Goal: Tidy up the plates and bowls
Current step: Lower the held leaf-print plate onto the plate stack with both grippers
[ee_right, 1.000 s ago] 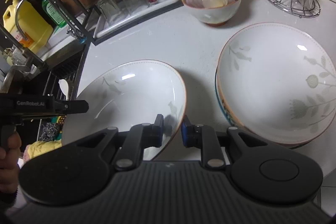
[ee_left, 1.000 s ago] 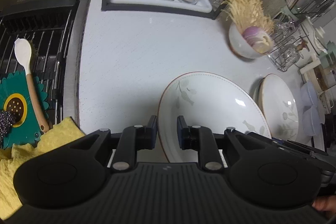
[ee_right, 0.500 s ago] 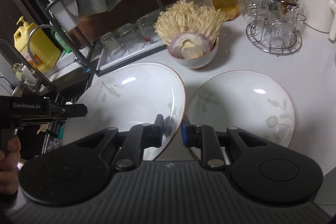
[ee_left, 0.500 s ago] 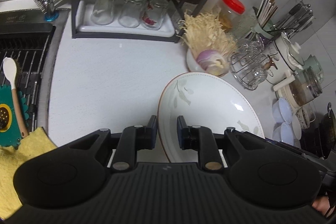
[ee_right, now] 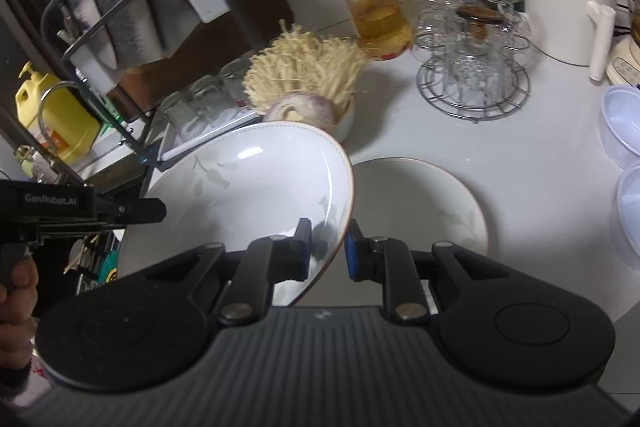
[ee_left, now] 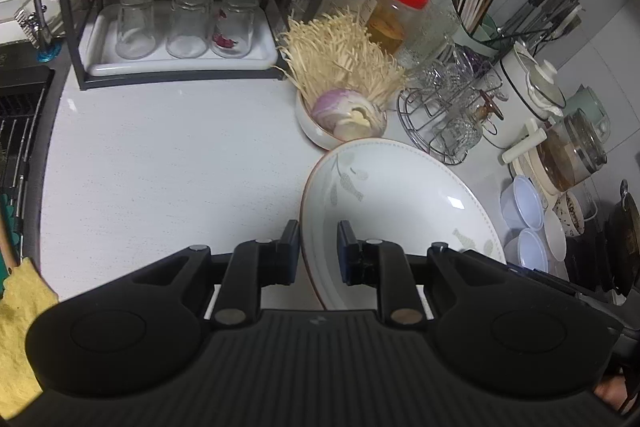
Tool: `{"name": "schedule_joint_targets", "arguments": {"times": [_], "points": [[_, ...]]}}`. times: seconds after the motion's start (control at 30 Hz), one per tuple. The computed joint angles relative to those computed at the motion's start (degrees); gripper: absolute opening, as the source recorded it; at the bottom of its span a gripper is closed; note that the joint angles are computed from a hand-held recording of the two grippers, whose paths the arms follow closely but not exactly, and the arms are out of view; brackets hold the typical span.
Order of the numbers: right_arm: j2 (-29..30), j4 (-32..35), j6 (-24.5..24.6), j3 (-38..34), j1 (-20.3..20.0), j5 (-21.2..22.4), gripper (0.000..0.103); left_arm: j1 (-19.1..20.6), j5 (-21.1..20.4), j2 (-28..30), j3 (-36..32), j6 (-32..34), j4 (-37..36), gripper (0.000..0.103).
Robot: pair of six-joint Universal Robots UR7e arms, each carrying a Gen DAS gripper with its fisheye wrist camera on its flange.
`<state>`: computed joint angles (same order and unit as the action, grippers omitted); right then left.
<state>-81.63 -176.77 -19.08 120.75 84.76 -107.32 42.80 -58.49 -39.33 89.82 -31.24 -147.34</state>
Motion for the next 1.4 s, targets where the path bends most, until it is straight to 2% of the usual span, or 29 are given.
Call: {"name": "schedule_joint_targets", "arguments": {"times": [0.57,1.03,1.4], "points": [[-3.18,5.51,0.17,-0.83,-6.23,2.38,0.021,0.46,-2.28,8.63,-8.21,-2.29,6.78,0.023],[-2.34,7.13,-4.62,-3.21,-9.15,0.07,0.021,0.91,-3.96,16.02,-17.26,-2.83,14.8,0.023],[0.25,5.27,-7.88,-4.46,-9.48,-1.81,0.021,0.67,-2.34,19.19,-22.42,-1.96,21.25,0.023]]}}
